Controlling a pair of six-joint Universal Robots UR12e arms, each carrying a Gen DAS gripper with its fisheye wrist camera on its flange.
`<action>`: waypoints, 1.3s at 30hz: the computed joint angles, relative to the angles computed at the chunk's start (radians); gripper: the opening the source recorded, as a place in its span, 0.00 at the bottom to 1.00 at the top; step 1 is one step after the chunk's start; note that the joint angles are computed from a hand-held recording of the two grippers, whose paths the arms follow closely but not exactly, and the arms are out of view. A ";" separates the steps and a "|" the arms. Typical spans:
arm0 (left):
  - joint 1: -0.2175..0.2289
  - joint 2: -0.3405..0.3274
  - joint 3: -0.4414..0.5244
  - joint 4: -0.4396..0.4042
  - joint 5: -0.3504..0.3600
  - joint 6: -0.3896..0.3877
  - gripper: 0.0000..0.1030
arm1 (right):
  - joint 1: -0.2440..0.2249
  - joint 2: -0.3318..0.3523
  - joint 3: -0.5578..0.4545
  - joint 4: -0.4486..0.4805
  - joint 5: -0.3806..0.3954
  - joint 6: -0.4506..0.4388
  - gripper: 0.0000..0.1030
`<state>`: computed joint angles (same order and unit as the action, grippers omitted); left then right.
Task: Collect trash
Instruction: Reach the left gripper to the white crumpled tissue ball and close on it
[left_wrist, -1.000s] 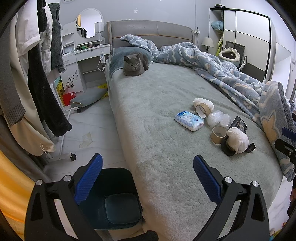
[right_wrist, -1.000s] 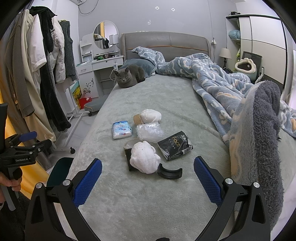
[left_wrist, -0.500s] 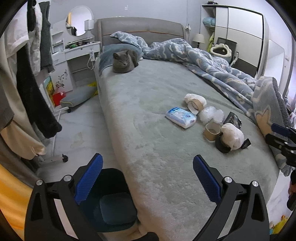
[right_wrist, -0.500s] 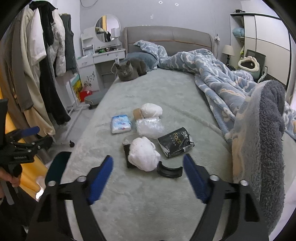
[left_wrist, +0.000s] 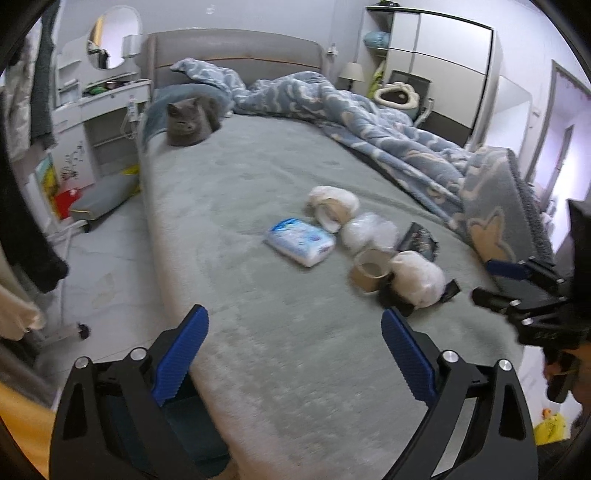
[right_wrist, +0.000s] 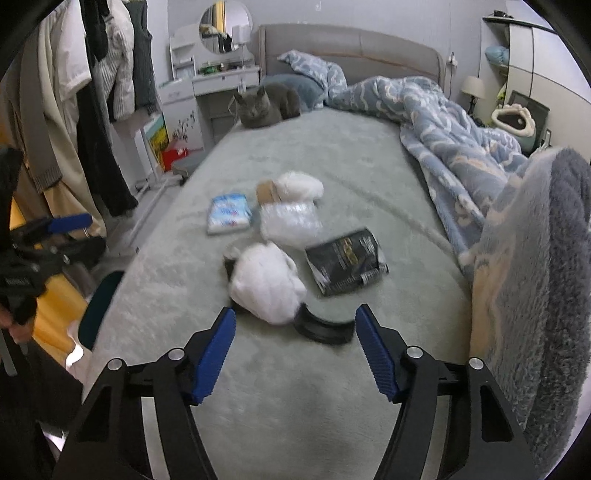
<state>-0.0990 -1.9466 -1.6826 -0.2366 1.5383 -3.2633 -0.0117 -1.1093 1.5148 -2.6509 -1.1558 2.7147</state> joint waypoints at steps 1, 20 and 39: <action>-0.001 -0.005 0.006 0.000 -0.010 0.007 0.87 | -0.001 0.003 -0.003 0.008 -0.003 -0.001 0.65; -0.016 -0.104 0.128 -0.038 -0.299 0.043 0.76 | -0.011 0.063 -0.071 0.160 -0.001 -0.090 0.57; -0.019 -0.186 0.225 -0.168 -0.420 -0.082 0.59 | -0.036 0.077 -0.070 0.165 0.083 -0.140 0.51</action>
